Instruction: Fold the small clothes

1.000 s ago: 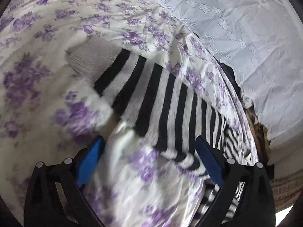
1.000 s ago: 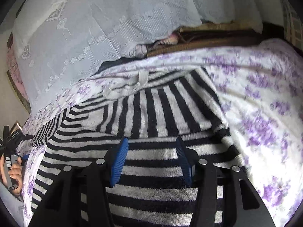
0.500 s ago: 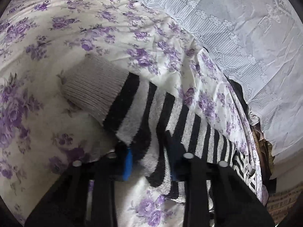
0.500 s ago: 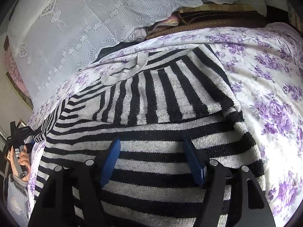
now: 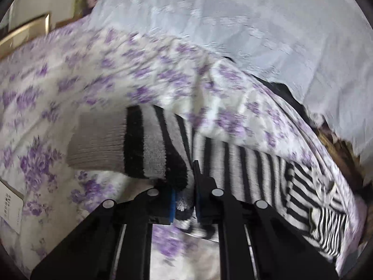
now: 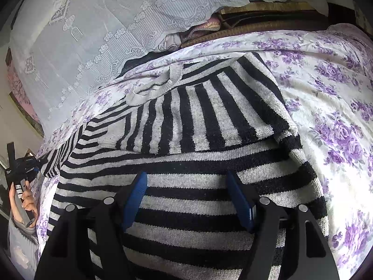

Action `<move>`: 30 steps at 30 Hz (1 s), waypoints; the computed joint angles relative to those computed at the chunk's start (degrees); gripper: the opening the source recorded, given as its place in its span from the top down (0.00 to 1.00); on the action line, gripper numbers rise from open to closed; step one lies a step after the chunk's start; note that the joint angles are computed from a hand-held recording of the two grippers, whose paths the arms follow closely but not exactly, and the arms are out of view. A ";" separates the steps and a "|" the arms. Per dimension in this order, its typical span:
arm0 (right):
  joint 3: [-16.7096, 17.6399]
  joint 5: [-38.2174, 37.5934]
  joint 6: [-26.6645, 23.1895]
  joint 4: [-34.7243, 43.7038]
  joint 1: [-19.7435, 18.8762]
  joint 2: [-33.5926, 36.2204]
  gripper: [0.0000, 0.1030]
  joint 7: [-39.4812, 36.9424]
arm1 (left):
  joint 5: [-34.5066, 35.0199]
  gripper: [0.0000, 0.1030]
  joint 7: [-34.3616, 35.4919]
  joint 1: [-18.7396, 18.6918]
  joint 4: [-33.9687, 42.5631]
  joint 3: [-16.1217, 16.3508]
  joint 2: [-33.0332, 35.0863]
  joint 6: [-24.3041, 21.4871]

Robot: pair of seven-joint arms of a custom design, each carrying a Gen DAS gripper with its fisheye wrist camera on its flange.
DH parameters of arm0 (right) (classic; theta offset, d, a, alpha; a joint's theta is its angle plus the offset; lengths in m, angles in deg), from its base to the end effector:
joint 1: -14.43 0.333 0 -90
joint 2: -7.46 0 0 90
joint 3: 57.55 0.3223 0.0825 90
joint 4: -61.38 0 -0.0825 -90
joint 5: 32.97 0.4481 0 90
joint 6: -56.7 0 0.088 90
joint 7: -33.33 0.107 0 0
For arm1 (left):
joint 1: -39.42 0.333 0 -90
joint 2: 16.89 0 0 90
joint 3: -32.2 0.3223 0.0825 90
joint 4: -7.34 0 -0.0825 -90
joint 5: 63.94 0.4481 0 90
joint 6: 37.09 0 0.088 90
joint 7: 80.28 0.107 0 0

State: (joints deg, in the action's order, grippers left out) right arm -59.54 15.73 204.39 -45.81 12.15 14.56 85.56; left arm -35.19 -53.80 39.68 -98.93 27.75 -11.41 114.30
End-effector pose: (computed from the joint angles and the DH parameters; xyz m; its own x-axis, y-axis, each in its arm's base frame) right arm 0.6912 -0.0637 0.4874 0.1265 -0.9241 -0.3606 -0.7466 0.1507 -0.6480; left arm 0.6918 -0.0615 0.5276 0.5166 -0.8065 0.2877 -0.5273 -0.5643 -0.6352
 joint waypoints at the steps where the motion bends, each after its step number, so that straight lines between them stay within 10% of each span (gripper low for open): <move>1: 0.01 0.25 -0.18 0.05 -0.06 0.02 0.30 -0.04 | 0.57 0.89 0.20 -0.26 0.28 -0.16 -0.10 -0.31; 30: -1.58 14.66 -6.23 3.40 -4.29 0.18 0.26 0.27 | 11.46 0.90 8.81 -15.36 27.33 -2.20 15.62 -13.60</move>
State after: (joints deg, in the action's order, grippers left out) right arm -61.11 30.39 198.16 -42.41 7.86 14.74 85.83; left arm -23.73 -44.99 24.33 -71.60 25.55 4.21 100.70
